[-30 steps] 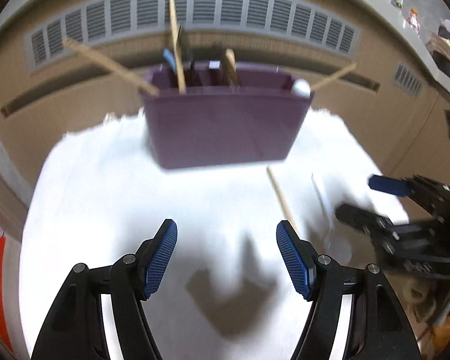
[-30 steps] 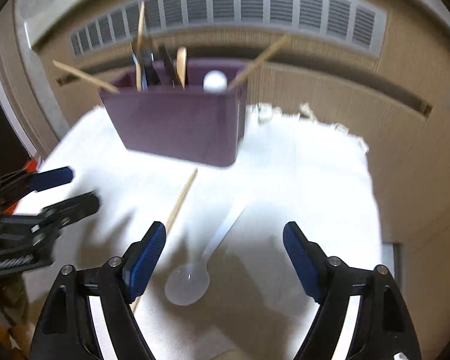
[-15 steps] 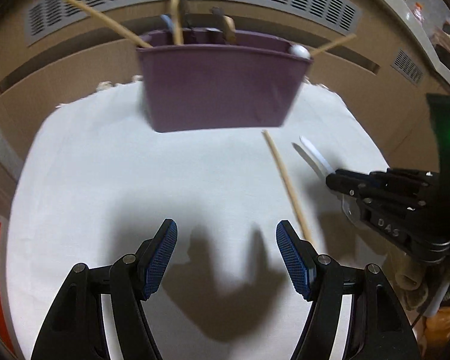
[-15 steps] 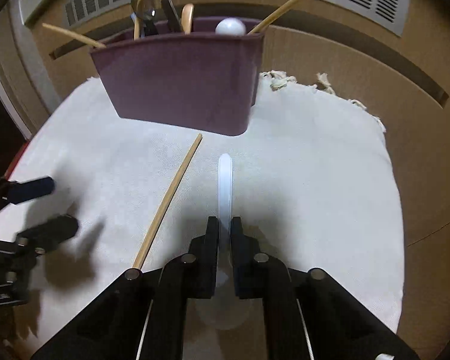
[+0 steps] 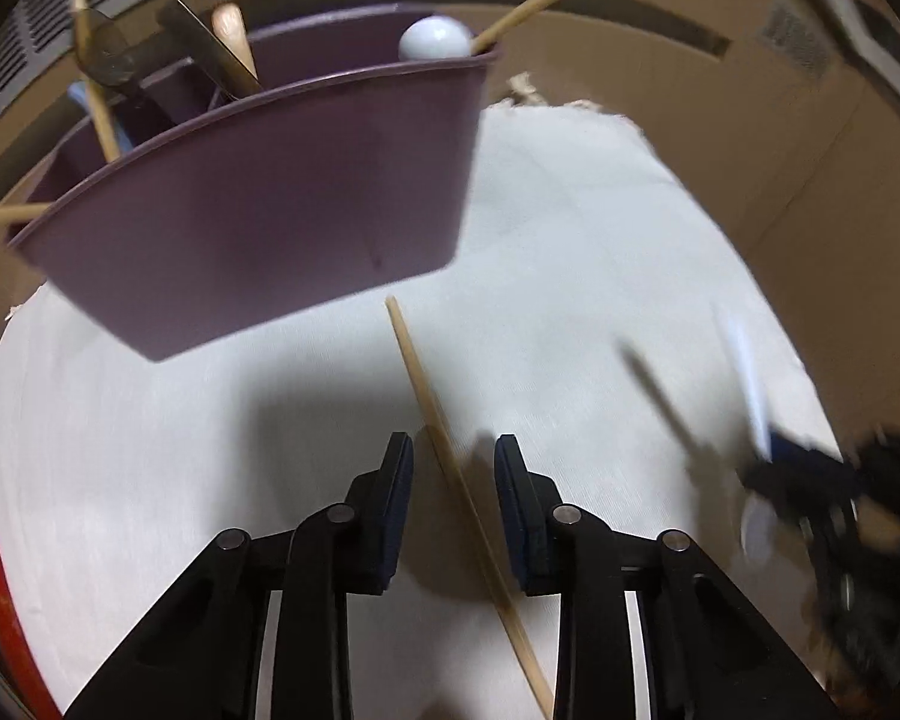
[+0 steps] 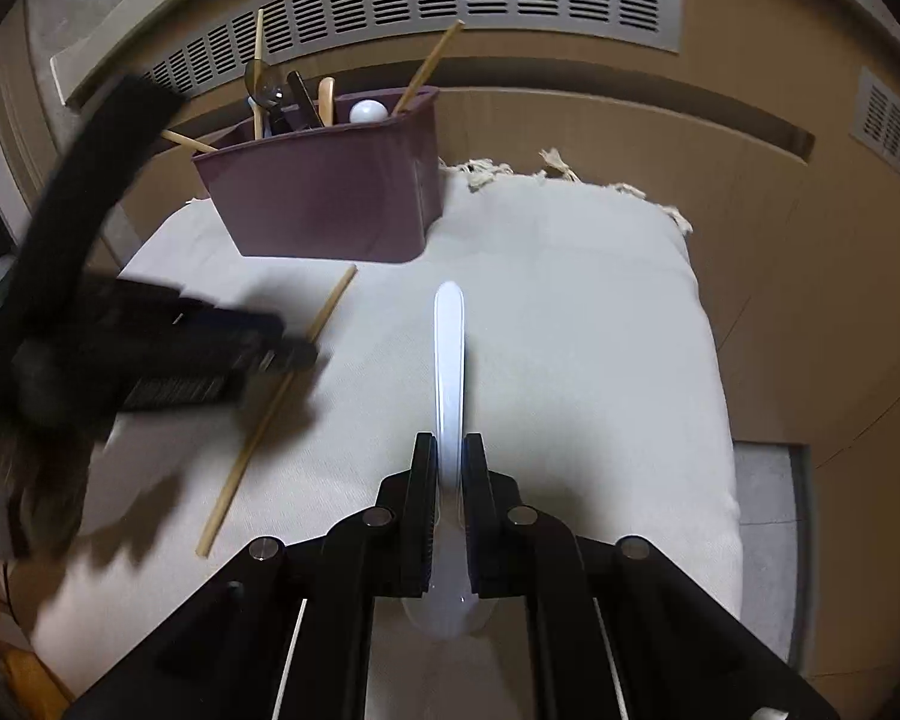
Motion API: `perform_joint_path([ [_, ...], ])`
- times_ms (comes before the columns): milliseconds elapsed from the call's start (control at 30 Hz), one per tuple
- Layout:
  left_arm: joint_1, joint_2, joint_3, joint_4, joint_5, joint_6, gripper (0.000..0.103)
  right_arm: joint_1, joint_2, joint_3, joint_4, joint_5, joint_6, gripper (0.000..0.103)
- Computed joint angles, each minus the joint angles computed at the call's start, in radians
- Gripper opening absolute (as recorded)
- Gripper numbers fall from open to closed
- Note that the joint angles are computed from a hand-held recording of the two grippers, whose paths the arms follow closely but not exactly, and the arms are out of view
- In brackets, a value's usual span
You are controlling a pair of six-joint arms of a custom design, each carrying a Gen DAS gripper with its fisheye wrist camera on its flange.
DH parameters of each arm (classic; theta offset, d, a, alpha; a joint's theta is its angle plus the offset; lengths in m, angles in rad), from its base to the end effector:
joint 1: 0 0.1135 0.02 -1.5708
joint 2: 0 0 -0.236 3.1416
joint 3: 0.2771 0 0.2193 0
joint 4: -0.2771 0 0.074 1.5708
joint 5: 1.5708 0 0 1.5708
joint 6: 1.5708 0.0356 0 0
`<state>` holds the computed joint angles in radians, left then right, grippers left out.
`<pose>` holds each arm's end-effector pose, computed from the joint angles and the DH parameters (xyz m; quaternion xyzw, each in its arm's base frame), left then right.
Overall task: Organize utensils
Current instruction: 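Grasp the white plastic knife with the right tool while the left tool grasps a chopstick, then lift the white knife and chopstick into the purple caddy and open both tools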
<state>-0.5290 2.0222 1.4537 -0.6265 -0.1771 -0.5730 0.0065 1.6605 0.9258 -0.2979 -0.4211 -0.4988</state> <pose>0.3252 -0.1828 0.1614 -0.0380 0.9780 -0.0234 0.2040 0.2924 0.0165 0.1602 -0.2894 0.8989 0.1320 0.3012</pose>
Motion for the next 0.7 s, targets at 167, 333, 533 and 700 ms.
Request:
perform_joint_path([
  [167,0.03,0.105,0.14,-0.076,0.002,0.017,0.02,-0.035,0.019,-0.012,-0.004,-0.025,-0.026,0.008],
  [333,0.007,0.114,0.151,-0.077,-0.028,0.028,0.013,-0.05,0.023,-0.015,-0.007,-0.046,-0.039,0.008],
  [533,-0.067,-0.041,-0.098,0.121,-0.091,0.031,0.006,-0.052,0.015,-0.017,-0.03,-0.062,-0.056,0.008],
  [700,-0.121,-0.257,-0.338,0.216,-0.124,-0.059,0.006,-0.055,0.04,0.026,-0.111,-0.101,-0.08,0.008],
])
